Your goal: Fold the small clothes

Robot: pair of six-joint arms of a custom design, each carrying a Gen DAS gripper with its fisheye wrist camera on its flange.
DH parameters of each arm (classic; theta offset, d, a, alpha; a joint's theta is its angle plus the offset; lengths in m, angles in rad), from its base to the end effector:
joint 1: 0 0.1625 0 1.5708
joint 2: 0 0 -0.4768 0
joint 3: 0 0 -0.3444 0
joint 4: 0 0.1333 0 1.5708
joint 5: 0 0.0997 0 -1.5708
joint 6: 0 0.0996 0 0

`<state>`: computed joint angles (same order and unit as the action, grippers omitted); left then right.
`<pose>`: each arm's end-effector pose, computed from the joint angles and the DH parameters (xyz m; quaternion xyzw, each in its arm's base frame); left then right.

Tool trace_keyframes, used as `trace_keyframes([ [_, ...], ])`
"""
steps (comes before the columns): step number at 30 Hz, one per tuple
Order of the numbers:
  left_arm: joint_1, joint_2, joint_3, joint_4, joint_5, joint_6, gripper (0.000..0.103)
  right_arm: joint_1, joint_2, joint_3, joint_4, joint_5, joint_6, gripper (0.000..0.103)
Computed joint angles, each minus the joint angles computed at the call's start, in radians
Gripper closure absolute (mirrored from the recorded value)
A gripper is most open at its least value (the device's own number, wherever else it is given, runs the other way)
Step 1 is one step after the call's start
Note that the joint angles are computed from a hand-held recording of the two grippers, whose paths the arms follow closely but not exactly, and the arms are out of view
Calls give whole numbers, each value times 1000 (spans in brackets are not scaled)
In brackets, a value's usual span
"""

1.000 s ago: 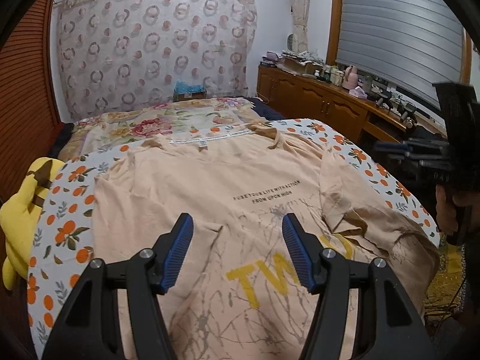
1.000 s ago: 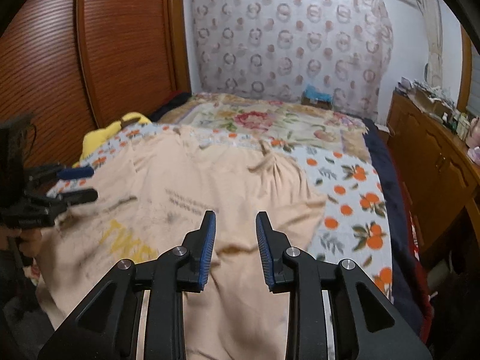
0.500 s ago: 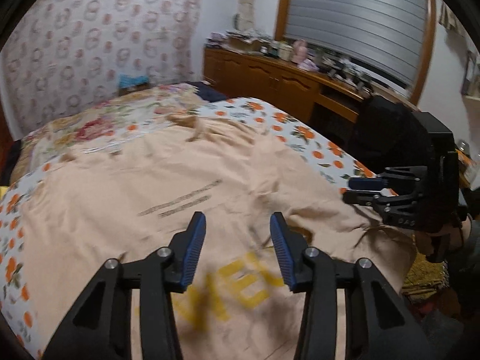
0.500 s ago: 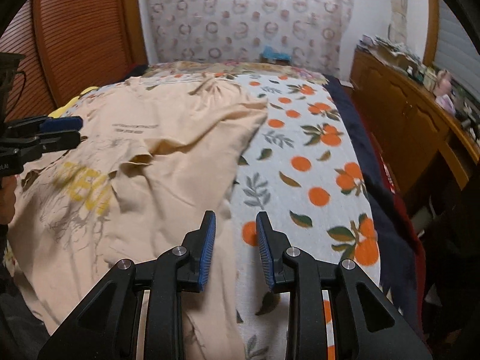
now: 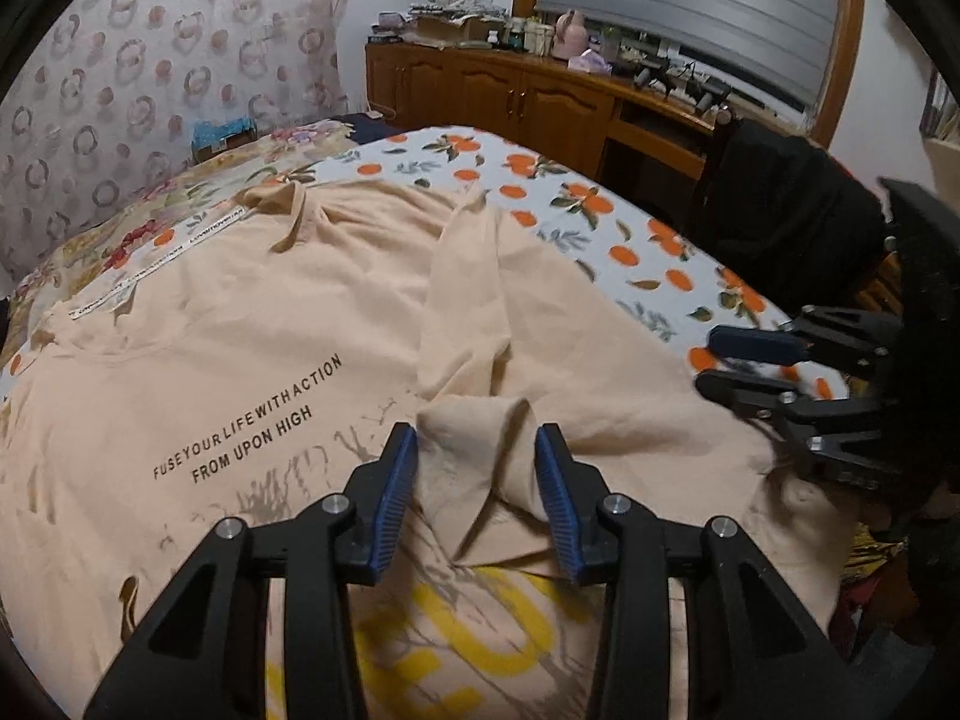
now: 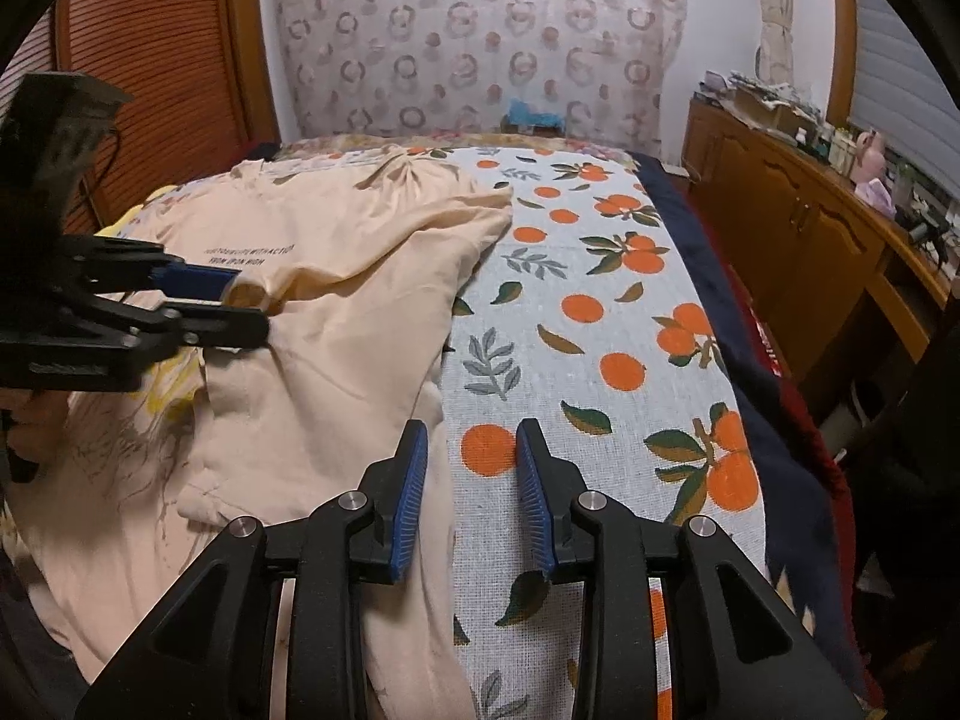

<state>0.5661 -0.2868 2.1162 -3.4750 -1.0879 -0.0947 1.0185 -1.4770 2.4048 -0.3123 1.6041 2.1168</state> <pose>-0.3048 -0.4064 -0.1161 0.4184 0.8755 -0.1558 0.1848 -0.0336 -0.3022 0.2227 0.2004 -0.8651 0.3135 0.3365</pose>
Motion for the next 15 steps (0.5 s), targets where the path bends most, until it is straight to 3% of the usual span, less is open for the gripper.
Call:
trace_keyframes([
  [1, 4, 4, -1, -7, 4, 3, 66, -2, 0, -1, 3, -3, 1, 74],
  [2, 8, 4, 7, -32, 2, 6, 94, 0, 0, 1, 0, 0, 1, 74],
  [3, 11, -1, 17, -50, -1, 2, 100, 0, 0, 1, 0, 1, 0, 74],
  [9, 0, -53, 108, -193, 3, -21, 101, 0, 3, -6, 10, -2, 7, 73],
  [15, 0, -74, 155, -198, 12, -58, 101, 7, 4, -11, 14, 3, 11, 73],
])
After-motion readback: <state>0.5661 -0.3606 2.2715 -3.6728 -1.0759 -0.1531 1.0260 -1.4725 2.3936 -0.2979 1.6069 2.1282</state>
